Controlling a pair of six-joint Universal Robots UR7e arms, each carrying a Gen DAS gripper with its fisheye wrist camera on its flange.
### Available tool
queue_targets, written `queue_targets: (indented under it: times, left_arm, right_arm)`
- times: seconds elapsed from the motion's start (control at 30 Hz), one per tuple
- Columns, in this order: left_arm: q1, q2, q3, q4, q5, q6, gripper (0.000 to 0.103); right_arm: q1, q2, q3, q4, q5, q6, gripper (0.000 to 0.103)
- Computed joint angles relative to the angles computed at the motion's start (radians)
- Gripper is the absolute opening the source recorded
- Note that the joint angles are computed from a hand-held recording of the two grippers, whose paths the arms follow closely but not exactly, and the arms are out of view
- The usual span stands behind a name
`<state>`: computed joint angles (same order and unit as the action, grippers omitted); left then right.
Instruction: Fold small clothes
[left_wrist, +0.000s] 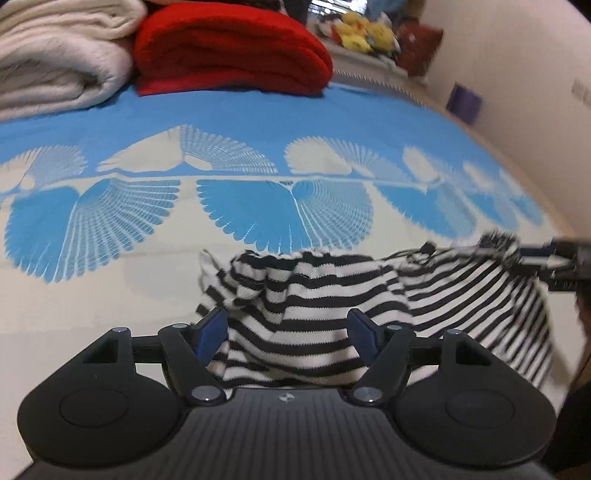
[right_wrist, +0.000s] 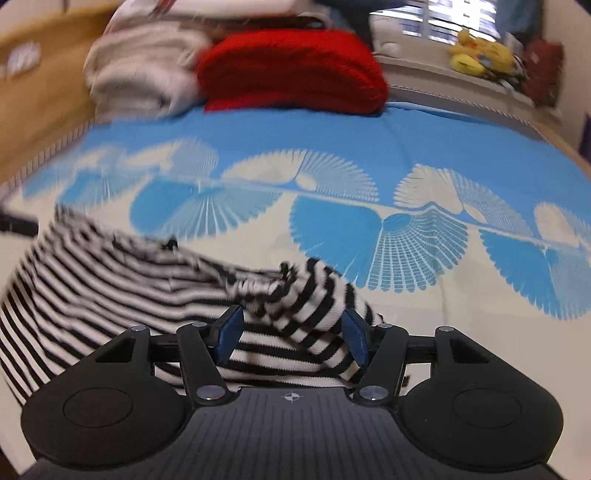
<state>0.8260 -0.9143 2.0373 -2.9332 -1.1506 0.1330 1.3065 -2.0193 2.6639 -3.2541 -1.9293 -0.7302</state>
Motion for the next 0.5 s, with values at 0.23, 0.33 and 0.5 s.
queue_targets:
  times: [0.23, 0.33, 0.5]
  left_arm:
    - [-0.003, 0.120, -0.041, -0.159, 0.095, 0.048, 0.006]
    - [-0.008, 0.143, -0.052, -0.349, 0.083, 0.064, 0.005]
    - [-0.024, 0.214, -0.105, -0.378, 0.146, 0.130, 0.006]
  right_arm:
    - [0.084, 0.312, -0.050, -0.343, -0.183, -0.049, 0.007]
    - [0.095, 0.376, -0.072, -0.529, -0.151, -0.017, 0.005]
    - [0.110, 0.501, -0.131, -0.744, -0.180, -0.002, 0.005]
